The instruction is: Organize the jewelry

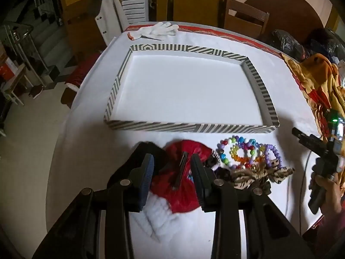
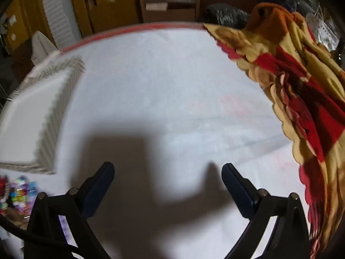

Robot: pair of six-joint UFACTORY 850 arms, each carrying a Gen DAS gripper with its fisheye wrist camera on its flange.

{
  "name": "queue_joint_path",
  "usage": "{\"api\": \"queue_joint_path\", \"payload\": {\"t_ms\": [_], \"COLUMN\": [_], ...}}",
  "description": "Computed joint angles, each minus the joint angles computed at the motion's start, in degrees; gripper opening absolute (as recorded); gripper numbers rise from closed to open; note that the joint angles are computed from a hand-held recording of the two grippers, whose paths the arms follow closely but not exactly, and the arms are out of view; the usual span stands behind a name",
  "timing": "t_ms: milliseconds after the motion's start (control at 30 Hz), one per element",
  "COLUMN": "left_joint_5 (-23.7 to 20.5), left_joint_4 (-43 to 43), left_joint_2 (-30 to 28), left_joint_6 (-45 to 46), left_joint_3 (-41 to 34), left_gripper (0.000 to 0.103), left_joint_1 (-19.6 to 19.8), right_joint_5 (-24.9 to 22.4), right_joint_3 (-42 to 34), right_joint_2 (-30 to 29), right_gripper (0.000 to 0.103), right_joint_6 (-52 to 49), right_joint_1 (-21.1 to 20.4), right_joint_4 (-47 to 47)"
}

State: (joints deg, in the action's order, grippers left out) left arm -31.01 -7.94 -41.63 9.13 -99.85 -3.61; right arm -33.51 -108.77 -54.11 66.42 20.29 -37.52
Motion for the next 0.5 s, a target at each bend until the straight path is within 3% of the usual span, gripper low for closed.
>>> {"api": "queue_joint_path", "payload": {"t_ms": [233, 500], "left_joint_5": [1.4, 3.8], "left_joint_4": [-0.2, 0.0], "left_joint_2": [3.5, 6.7], "left_joint_6": [-1.2, -1.9], "left_joint_3": [4.9, 8.4], "left_gripper": [0.041, 0.041], "left_joint_1": [0.7, 0.7], "right_joint_5": [-1.6, -1.0], "right_joint_3": [3.0, 3.7], "right_joint_2": [6.0, 8.5], "right_gripper": [0.102, 0.102], "right_joint_6": [1.3, 1.0], "right_joint_1": [5.0, 9.0], "right_joint_4": [-1.8, -1.4]}}
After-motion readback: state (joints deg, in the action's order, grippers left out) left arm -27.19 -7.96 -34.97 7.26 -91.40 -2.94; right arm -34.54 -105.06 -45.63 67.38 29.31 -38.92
